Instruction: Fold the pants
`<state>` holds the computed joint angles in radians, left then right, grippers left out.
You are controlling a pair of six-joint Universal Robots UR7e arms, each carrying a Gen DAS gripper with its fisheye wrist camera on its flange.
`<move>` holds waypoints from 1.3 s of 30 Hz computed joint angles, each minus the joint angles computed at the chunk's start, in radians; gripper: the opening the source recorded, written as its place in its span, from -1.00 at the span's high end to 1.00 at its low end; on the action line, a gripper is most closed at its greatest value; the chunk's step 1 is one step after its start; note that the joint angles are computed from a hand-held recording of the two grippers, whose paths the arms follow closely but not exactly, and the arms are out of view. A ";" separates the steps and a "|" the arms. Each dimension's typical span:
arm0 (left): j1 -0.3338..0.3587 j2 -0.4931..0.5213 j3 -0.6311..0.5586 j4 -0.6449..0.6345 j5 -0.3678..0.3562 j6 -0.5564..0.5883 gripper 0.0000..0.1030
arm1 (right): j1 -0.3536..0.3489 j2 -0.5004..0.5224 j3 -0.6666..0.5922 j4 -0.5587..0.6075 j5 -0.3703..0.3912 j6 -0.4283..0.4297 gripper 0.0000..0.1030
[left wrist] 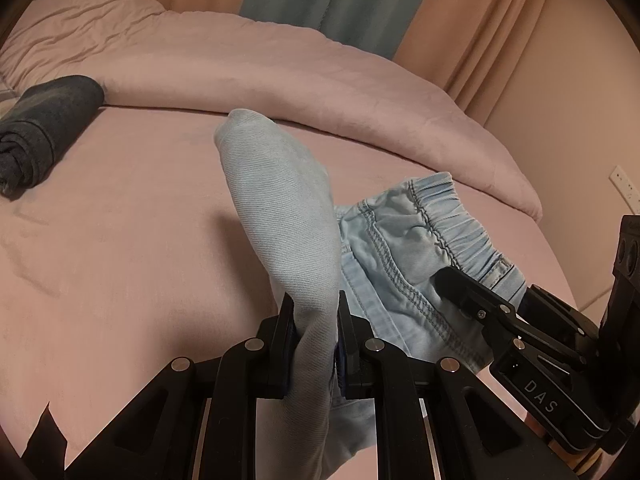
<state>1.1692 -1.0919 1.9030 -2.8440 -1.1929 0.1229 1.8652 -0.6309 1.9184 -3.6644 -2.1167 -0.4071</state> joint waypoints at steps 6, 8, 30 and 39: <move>-0.003 0.002 -0.008 0.015 0.002 -0.009 0.74 | -0.009 0.011 -0.019 0.010 0.002 -0.002 0.49; -0.004 0.001 -0.008 0.017 0.003 -0.011 0.74 | -0.011 0.015 -0.025 0.011 0.001 -0.001 0.49; -0.008 -0.003 -0.014 0.022 0.010 0.002 0.74 | -0.018 0.034 -0.055 0.009 0.006 0.001 0.49; -0.010 -0.007 -0.012 0.031 0.016 -0.008 0.74 | -0.021 0.039 -0.064 0.011 0.003 0.007 0.49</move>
